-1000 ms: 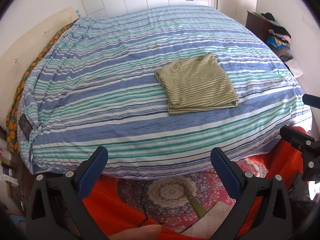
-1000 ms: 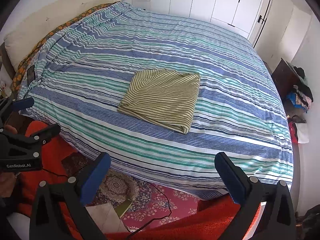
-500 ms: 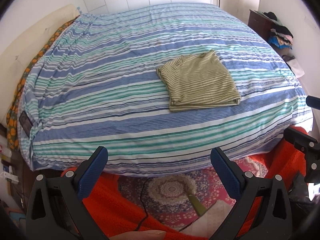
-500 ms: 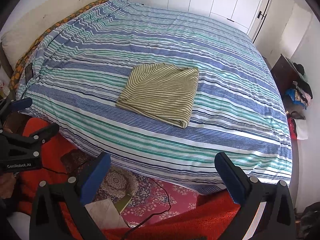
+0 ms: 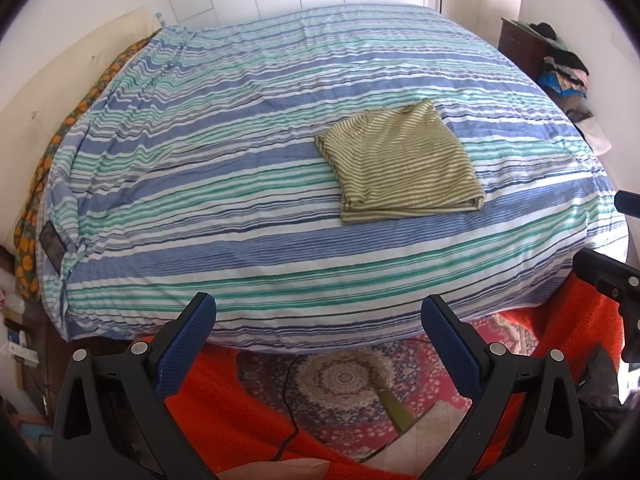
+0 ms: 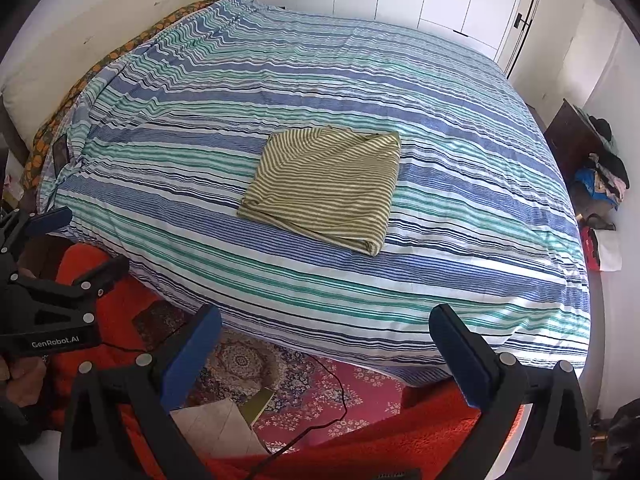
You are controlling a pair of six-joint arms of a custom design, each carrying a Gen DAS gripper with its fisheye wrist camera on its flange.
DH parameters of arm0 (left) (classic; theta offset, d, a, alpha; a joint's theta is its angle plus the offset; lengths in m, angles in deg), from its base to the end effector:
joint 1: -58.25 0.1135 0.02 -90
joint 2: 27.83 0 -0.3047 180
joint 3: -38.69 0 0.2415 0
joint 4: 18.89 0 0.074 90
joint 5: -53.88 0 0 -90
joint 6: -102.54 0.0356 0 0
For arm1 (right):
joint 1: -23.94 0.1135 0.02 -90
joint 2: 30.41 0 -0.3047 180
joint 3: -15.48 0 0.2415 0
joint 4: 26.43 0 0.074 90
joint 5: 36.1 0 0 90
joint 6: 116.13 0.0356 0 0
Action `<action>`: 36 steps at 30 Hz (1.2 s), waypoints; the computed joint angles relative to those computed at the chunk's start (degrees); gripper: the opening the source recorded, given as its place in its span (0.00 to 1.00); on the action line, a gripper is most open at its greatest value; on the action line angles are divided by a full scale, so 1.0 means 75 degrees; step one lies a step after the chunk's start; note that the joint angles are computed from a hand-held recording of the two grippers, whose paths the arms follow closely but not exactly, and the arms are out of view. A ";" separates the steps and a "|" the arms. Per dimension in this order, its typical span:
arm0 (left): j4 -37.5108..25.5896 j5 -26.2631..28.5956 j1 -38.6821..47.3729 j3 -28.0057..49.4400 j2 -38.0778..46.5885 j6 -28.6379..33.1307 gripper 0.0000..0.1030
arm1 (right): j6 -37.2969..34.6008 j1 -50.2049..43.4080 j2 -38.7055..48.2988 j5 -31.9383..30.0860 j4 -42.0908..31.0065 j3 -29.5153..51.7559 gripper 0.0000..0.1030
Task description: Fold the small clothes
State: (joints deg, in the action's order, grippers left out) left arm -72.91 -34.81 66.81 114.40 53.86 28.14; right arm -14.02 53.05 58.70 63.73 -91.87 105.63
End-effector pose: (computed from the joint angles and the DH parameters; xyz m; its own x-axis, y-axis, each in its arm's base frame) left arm 0.2680 0.0395 0.2949 -0.8618 0.1422 -0.4869 0.0979 0.9885 0.1154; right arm 0.2684 0.1425 0.3242 -0.8574 -0.2408 -0.4548 -0.2404 0.9688 -0.0599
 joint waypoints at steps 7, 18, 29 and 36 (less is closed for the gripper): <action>0.0054 -0.0102 -0.0022 0.0022 0.0014 -0.0004 0.99 | -0.0032 -0.0140 0.0004 -0.0336 0.0290 -0.0089 1.00; 0.0046 -0.0006 -0.0128 0.0196 0.0020 -0.0083 0.99 | -0.0067 -0.0174 -0.0065 -0.0172 0.0387 -0.0052 1.00; -0.0009 0.0003 -0.0077 0.0261 0.0099 -0.0171 0.99 | -0.0101 -0.0067 0.0096 -0.0040 0.0349 0.0163 1.00; 0.0025 -0.0078 -0.0182 0.0259 0.0064 -0.0202 0.99 | -0.0118 -0.0187 0.0088 0.0064 0.0345 0.0045 1.00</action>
State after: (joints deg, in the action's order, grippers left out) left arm -72.73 -35.40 65.45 116.35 54.34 26.62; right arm -14.90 51.64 59.37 64.21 -89.28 105.97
